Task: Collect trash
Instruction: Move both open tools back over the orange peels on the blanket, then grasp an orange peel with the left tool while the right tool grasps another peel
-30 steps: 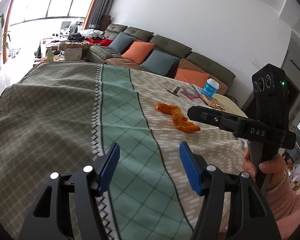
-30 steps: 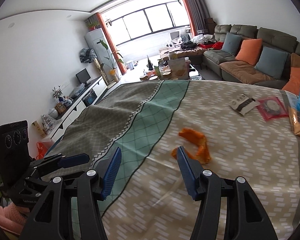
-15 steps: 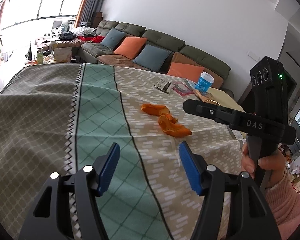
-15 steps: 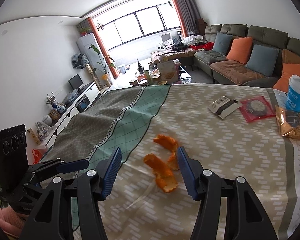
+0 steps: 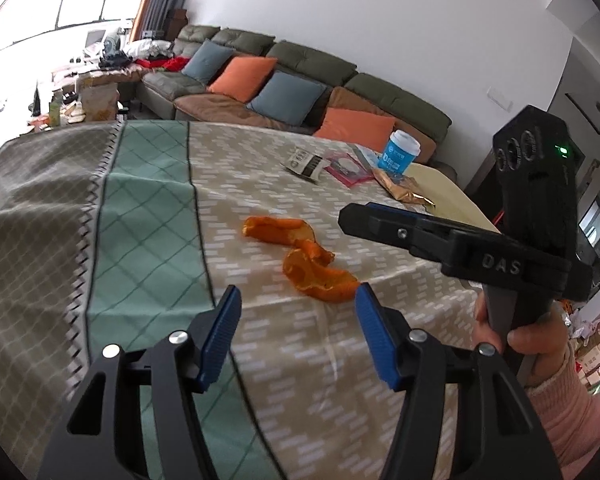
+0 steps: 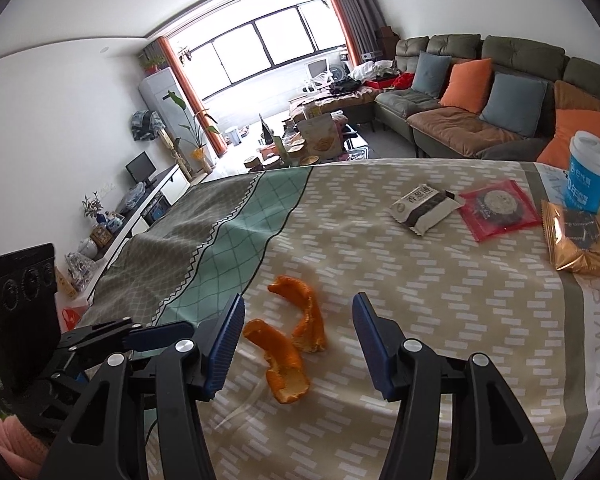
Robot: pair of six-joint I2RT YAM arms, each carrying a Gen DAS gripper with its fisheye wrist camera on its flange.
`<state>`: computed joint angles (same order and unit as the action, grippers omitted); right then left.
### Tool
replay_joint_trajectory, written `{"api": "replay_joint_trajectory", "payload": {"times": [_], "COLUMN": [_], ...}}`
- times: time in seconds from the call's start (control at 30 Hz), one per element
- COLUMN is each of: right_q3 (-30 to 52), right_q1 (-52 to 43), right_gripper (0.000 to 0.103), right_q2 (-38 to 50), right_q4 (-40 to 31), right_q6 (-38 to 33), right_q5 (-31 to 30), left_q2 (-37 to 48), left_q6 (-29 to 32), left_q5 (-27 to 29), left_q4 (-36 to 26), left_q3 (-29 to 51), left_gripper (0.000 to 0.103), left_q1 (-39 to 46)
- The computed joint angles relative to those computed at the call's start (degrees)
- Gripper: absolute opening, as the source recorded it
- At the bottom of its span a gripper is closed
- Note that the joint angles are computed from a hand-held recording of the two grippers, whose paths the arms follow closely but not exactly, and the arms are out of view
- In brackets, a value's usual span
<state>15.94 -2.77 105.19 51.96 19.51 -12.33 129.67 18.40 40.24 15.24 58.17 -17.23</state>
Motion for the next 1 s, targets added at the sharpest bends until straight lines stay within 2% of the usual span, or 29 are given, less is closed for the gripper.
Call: {"api": "replay_joint_trajectory", "payload": {"times": [0.23,0.4,0.47,0.5,0.53,0.67,1.0], "right_q3": [-0.6,-0.5,0.0,0.3,0.7,1.9,6.0], "right_q1": [-4.1,-5.7,-5.9,-6.1,-6.2,-6.1,-3.5], "right_gripper": [0.057,0.057,0.057,0.057,0.057,0.056,0.047], "right_q2": [2.1,3.3,3.7,3.8,3.9,4.2,5.7], "right_q4": [2.0,2.8,2.5,2.1,1.7,0.1,-4.6], "right_q6": [-0.4,-0.4,-0.6,-0.8,-1.1,-1.8,-2.3], "right_q5": [-3.3,-4.9,-5.3,-5.6,-5.7,-6.2,-4.9], "left_q2": [5.3,7.2,7.4,7.7,7.9,8.1,5.0], "left_q6": [-1.3,-0.2,0.7,1.2,1.3,0.7,0.5], "left_q5": [-3.4,-3.7,-3.3,-2.7,-2.4,-1.5,2.1], "left_q4": [-7.7,-11.1,-12.0,-12.8,-13.1,-13.2,-10.1], "left_q3": [9.6,12.9,13.3,13.7,14.0,14.3,8.7], "left_gripper": [0.042,0.039,0.027,0.024,0.019,0.013,0.010], "left_q1": [-3.7,-4.7,-5.0,-4.9,-4.9,-4.7,-0.8]}}
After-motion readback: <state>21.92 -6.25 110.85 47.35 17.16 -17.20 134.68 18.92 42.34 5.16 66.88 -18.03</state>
